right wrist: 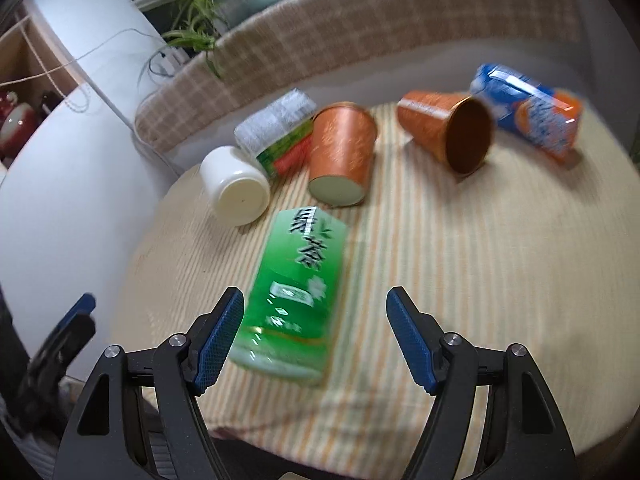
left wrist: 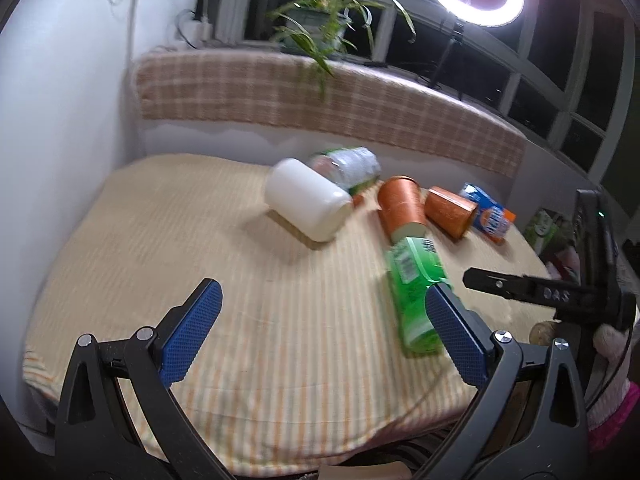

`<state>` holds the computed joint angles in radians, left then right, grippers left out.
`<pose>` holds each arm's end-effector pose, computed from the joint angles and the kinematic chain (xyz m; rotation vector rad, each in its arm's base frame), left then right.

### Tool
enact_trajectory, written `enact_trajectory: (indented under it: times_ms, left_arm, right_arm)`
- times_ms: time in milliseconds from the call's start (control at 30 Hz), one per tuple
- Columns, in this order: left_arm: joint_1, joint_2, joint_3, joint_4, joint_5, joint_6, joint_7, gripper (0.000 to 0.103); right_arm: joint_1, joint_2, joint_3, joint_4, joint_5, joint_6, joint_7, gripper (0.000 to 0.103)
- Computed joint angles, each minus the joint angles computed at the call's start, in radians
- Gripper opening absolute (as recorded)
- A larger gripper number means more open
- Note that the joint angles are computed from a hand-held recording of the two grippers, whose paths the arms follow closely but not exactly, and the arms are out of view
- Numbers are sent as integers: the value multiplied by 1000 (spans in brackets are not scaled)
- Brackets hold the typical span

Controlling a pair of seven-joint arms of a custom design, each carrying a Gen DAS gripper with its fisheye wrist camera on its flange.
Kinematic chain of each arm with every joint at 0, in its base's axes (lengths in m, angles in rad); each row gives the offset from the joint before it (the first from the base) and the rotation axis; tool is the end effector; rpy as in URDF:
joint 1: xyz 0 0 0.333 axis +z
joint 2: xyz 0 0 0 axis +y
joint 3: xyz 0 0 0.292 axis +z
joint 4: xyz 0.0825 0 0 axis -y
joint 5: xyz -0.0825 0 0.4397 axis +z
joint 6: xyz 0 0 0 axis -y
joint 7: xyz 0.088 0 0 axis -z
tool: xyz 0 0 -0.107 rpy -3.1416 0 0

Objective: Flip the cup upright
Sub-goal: 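Reach the left tool to the lying green bottle and grasp its body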

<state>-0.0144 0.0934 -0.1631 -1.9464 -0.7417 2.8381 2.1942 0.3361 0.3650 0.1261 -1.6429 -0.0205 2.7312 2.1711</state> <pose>0.6667 -0.0814 0.4673 -1.6438 1.9504 -1.1210 0.6769 0.3256 0.4449 -1.5835 1.8365 -0.2006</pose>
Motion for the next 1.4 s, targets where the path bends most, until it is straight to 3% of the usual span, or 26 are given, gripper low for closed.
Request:
enact_trajectory:
  times_ms: [133, 267, 433, 600, 700, 1133, 1400]
  left_arm:
    - [23, 64, -4, 107, -65, -192, 6, 103]
    - [39, 151, -14, 226, -68, -336, -49, 103]
    - [79, 332, -43, 462, -84, -592, -169, 103]
    - [82, 497, -71, 670, -20, -711, -284, 102]
    - [79, 592, -90, 789, 18, -781, -352, 95]
    - [58, 763, -128, 1008, 121, -876, -451, 85]
    - [52, 790, -142, 1045, 140, -889, -453, 80]
  right_arm:
    - [32, -97, -55, -124, -96, 50, 122, 74]
    - [43, -179, -88, -229, -209, 77, 266, 75]
    - [27, -244, -79, -319, -284, 78, 394, 75]
    - [2, -259, -60, -362, -260, 75, 421, 75]
    - [-7, -267, -58, -383, -252, 81, 430, 75]
    - [-20, -256, -50, -382, -216, 95, 398, 75]
    - [-19, -263, -58, -393, -236, 87, 431, 75]
